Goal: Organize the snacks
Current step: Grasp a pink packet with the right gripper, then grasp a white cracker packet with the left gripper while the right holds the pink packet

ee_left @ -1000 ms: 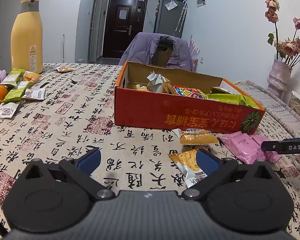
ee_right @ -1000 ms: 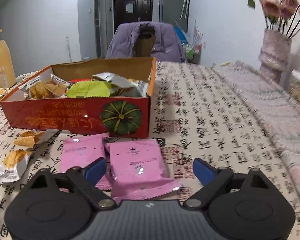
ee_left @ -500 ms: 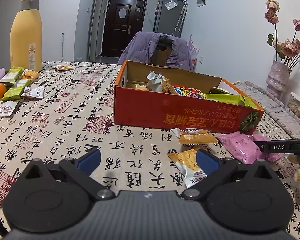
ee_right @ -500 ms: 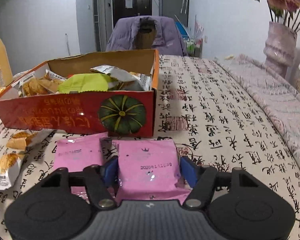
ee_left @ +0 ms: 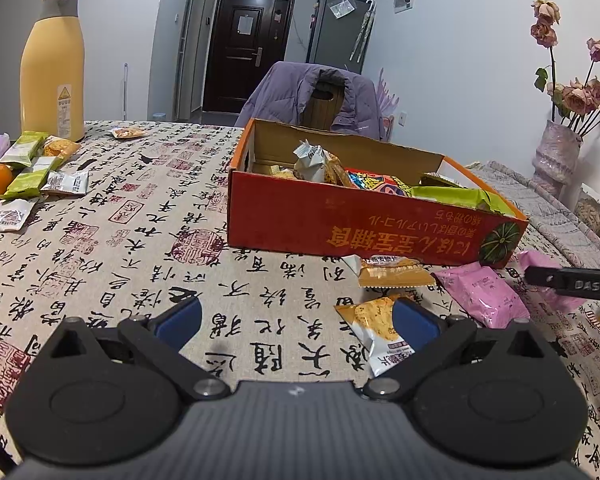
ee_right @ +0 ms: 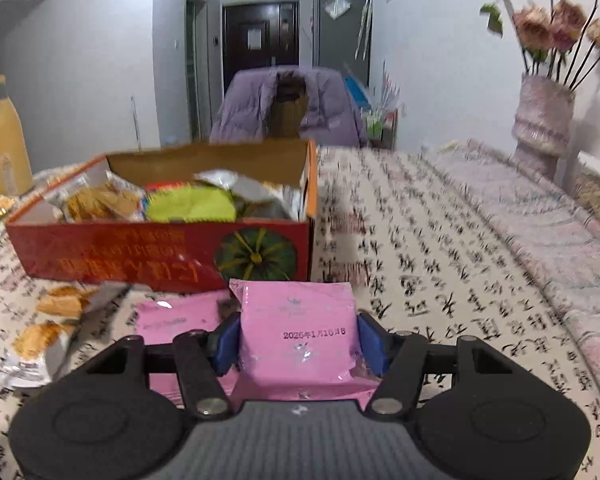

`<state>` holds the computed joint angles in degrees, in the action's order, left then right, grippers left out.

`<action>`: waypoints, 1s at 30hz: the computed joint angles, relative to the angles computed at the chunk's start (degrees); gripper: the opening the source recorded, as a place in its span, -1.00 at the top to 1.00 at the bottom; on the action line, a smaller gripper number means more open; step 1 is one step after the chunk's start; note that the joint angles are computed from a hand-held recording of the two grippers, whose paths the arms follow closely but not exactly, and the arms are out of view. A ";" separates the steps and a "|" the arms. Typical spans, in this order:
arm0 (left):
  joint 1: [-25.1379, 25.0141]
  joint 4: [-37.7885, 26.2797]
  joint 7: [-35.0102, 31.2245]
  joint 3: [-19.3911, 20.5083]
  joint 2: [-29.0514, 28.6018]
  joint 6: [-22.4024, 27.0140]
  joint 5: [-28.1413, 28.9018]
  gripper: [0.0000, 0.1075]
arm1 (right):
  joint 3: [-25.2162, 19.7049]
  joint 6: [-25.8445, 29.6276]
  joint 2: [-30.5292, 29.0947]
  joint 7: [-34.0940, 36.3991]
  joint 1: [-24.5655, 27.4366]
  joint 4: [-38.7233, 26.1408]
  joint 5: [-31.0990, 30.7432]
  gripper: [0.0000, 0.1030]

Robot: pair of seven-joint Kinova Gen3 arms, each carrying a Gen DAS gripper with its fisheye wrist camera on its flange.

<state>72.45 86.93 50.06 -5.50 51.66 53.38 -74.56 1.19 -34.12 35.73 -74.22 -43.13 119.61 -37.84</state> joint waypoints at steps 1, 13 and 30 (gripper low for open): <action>0.00 -0.03 -0.01 0.02 0.02 0.04 0.00 -0.92 | -0.34 -1.42 -0.26 -0.52 -0.26 0.85 0.21 -0.17; -0.01 -0.30 -0.50 0.08 0.12 0.29 0.43 -0.92 | -6.49 -15.02 -0.58 -7.94 -1.28 8.47 5.15 -0.17; -1.35 -9.84 -16.94 1.08 1.51 3.11 8.93 -0.92 | -7.58 -21.93 2.64 -9.89 -2.63 9.55 4.53 -0.18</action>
<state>71.10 77.08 33.11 -4.42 53.17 56.49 -65.62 -6.40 -56.05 38.37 -84.11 -45.76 129.16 -33.30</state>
